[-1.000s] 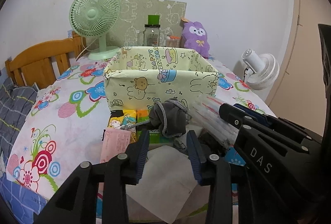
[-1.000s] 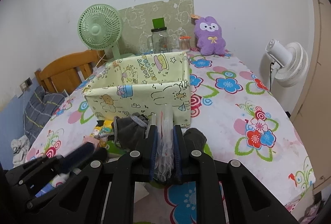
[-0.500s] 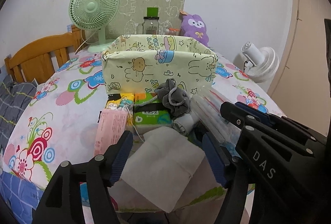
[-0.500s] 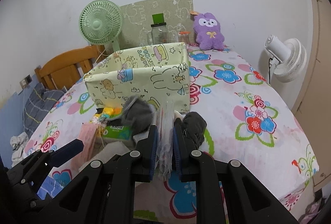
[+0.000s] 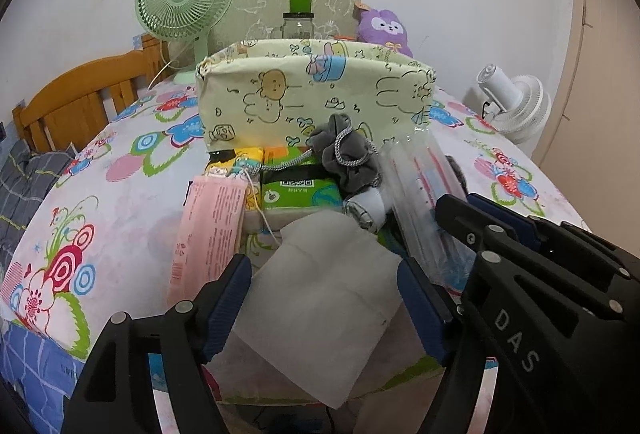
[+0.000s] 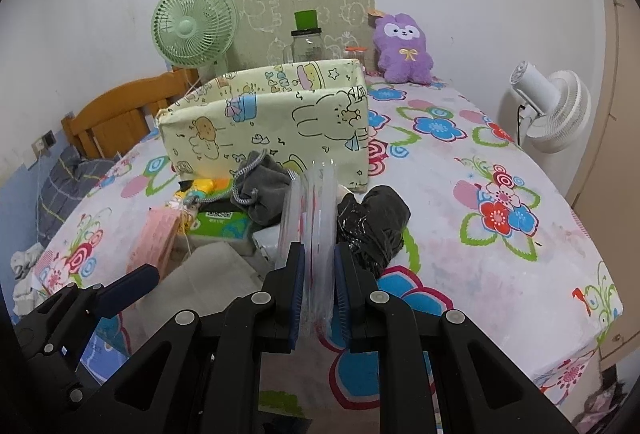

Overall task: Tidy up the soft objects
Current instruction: 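Lift the white cloth with the left gripper while the right gripper lifts the straw bag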

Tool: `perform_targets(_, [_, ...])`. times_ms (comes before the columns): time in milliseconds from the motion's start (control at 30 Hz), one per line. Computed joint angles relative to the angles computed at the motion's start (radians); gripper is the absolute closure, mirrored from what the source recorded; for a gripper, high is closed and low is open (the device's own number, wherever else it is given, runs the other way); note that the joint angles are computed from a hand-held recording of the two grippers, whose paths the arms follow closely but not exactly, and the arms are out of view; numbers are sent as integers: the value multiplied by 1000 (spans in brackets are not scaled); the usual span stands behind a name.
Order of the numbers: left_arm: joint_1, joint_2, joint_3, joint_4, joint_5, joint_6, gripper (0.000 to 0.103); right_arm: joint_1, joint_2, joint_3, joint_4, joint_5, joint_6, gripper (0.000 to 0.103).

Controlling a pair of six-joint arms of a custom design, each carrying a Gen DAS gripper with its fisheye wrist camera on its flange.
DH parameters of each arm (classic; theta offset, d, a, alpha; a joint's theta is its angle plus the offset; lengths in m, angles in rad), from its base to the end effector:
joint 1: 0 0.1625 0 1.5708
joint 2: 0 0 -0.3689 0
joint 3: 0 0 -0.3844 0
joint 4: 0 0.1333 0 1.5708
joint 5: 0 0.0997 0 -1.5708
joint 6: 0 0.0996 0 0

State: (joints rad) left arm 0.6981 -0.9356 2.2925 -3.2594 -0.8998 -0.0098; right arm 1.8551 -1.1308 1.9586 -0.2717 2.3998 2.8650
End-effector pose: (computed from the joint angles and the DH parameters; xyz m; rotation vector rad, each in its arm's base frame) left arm -0.1964 -0.4196 0.0425 0.9371 2.3936 -0.7705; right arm 0.1757 -0.3880 0.0930 0.0865 -2.1313 1.1553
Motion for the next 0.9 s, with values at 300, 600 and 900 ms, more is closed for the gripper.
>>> perform_targets(300, [19, 30, -13, -10, 6, -4, 31, -2, 19, -5, -21, 8, -23, 85])
perform_targets(600, [10, 28, -13, -14, 25, -5, 69, -3, 26, -10, -22, 9, -25, 84])
perform_targets(900, [-7, 7, -8, 4, 37, -20, 82, 0, 25, -21, 3, -10, 9, 84])
